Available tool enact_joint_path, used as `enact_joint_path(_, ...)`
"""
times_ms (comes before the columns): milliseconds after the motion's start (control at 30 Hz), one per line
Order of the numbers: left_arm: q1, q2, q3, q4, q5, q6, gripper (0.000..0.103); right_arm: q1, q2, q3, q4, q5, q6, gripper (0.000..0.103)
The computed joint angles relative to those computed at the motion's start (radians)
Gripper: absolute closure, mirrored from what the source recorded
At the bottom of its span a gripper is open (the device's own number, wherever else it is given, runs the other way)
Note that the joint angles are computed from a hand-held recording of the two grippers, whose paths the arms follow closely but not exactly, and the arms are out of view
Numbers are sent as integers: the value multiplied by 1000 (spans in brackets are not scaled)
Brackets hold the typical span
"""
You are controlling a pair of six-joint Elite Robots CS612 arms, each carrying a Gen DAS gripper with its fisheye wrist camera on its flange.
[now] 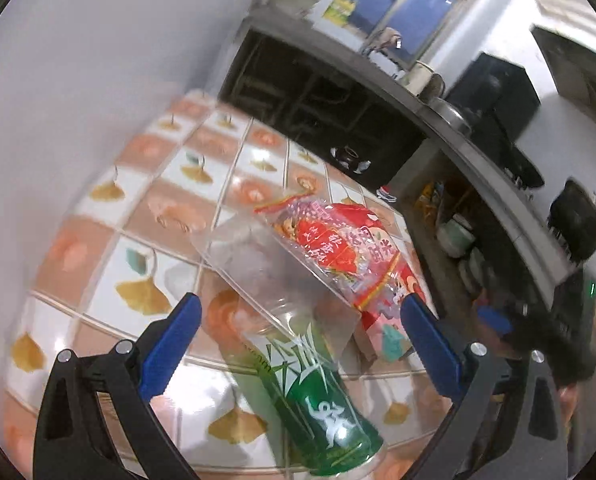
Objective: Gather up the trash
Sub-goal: 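Move both grippers back over the table toward the remaining trash, then grasp the red snack bag with the left gripper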
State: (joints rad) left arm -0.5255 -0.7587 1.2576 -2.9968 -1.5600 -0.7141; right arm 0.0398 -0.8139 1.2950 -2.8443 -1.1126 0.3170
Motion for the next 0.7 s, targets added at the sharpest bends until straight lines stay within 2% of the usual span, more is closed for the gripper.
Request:
enact_joint_path(133,37,43,-44,-37,-128,-127,6,4,-5,6,23,-25,29,31)
enact_joint_path(233,56,66,-68,-65,-165,-207,6,4,-1,-1,34,-31,59,31)
enact_joint_path(367,61,68,-75,-104,-157,-194,6,12,3,-13,54,-45,53,31)
enact_joint_path(500,73,89,-119,-113,-193,-193,6,19,22,-45,90,-39,44,31)
enact_joint_path(600,86,124,-205,-34,-233,-180,6,26,34,-65,117,-34,31,31)
enact_joint_path(667,94,150,-273,73,-245,-143,6,29,37,-72,128,-30,23,31)
enact_joint_path(700,100,170,-316,127,-273,-121,6,30,38,-74,130,-29,20,31)
